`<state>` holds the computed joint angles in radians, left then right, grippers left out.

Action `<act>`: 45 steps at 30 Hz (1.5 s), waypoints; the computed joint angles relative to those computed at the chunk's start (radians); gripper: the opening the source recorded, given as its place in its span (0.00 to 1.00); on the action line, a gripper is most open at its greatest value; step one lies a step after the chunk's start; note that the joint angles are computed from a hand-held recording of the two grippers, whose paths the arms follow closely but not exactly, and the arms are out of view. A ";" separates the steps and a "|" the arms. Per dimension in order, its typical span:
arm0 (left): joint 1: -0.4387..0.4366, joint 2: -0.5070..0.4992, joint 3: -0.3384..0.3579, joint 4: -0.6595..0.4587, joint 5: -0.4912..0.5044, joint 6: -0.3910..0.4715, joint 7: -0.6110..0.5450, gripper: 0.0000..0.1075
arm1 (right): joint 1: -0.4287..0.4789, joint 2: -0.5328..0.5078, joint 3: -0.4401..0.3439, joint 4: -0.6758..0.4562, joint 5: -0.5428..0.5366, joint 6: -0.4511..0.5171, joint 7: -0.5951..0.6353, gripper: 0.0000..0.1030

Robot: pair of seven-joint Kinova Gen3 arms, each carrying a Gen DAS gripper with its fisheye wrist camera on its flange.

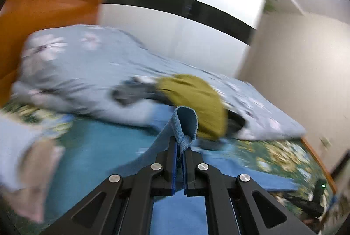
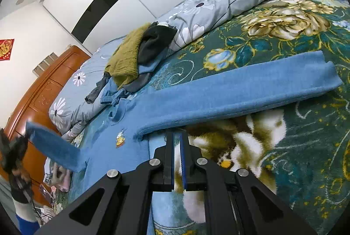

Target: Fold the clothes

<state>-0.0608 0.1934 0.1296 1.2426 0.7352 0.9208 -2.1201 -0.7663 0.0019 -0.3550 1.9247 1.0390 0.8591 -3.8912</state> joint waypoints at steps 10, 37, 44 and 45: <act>0.335 0.214 0.037 -0.090 -0.227 -0.033 0.246 0.04 | 0.003 -0.035 -0.033 0.019 -0.067 0.050 0.019 0.06; 0.202 -0.025 -0.075 0.452 -0.358 -0.304 0.049 0.70 | 0.036 0.204 0.154 -0.242 -0.152 -0.275 0.418 0.28; 0.083 0.033 -0.045 0.429 -0.195 -0.257 -0.018 0.70 | 0.118 0.351 0.114 -0.469 -0.408 -0.103 0.633 0.31; 0.085 0.035 -0.046 0.426 -0.189 -0.264 -0.006 0.70 | 0.116 0.349 0.122 -0.465 -0.415 -0.112 0.620 0.31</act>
<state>0.0245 0.2282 0.0835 1.6683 0.5465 0.6565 -2.1264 -0.6506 0.3506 -0.2326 1.4599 0.6236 0.7471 -3.2709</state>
